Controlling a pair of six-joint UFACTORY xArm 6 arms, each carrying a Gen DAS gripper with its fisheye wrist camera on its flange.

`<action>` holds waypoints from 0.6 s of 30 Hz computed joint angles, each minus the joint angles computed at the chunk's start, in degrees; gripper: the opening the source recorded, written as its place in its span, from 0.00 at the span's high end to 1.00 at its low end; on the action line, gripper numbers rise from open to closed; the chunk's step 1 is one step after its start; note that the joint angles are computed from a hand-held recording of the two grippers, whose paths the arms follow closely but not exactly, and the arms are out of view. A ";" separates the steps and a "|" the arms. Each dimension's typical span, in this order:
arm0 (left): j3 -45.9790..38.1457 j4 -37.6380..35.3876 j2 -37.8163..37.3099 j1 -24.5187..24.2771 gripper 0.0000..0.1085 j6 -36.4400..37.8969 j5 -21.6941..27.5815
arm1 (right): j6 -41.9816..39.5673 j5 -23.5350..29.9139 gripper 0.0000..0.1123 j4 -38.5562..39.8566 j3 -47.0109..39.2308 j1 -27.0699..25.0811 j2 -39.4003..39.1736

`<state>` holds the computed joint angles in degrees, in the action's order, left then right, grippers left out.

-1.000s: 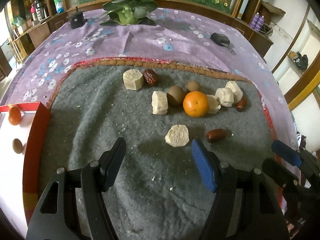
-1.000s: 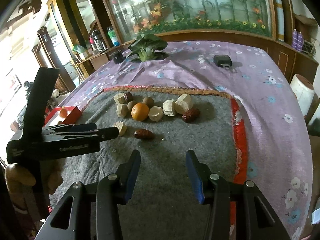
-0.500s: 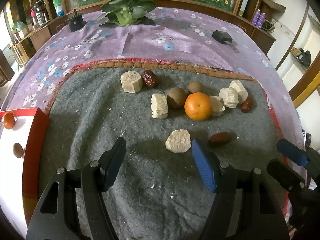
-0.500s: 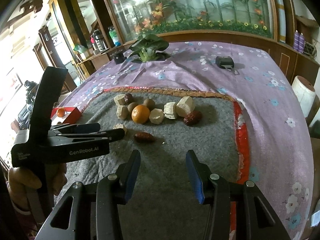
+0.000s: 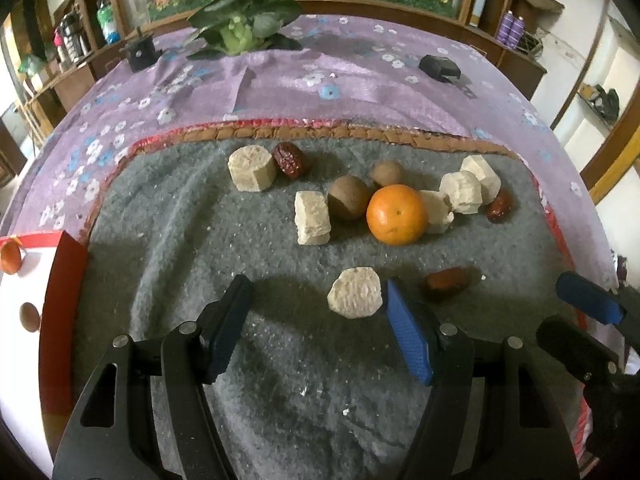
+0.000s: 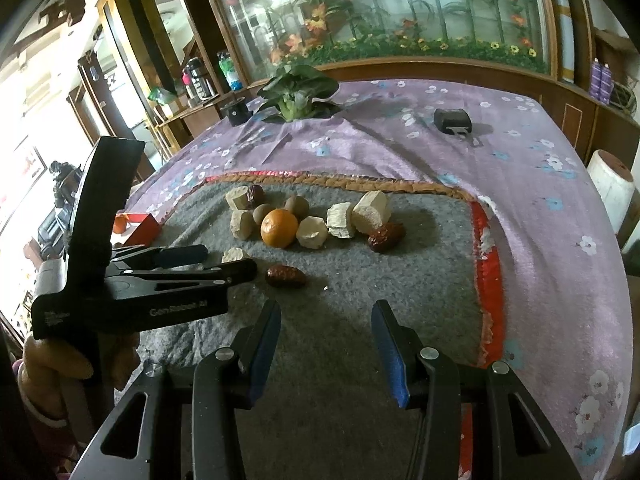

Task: Organize fruits
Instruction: 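Move the left gripper back to the pale round pastry on the mat, then grasp the pale pastry with the left gripper while the right gripper carries a red date to the tray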

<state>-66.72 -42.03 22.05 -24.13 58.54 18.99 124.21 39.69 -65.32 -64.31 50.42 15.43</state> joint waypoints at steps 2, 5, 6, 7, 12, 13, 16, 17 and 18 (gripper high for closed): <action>0.03 -2.39 -0.07 0.11 0.53 2.82 -0.20 | -0.18 -0.34 0.59 -0.11 -0.22 -0.22 0.22; -0.83 -4.06 -0.38 1.55 0.74 4.97 3.51 | -2.61 -1.91 0.59 0.57 -2.50 -1.28 2.18; -1.43 -4.42 -0.55 2.38 0.78 5.13 6.32 | -3.16 -2.53 0.59 0.84 -3.56 -1.69 3.11; -1.30 -4.29 -0.85 2.57 0.78 5.05 6.81 | -3.46 -2.87 0.59 1.14 -4.15 -2.01 3.64; 1.15 -6.97 -2.77 2.83 0.78 8.28 3.19 | -4.40 -4.10 0.59 3.51 -8.09 -3.03 7.11; 1.00 -7.25 -2.85 3.23 0.78 8.37 3.96 | -5.35 -3.45 0.59 5.05 -9.65 -3.11 8.37; 1.29 -8.92 -3.32 3.96 0.78 9.96 3.49 | -5.96 -3.07 0.59 7.02 -12.43 -3.74 10.76; 1.13 -9.06 -3.34 4.30 0.78 10.01 3.74 | -6.33 -3.31 0.59 7.57 -13.20 -4.05 11.50; 0.80 -8.79 -3.26 4.82 0.78 9.59 4.35 | -7.09 -2.69 0.59 8.33 -14.06 -4.12 12.17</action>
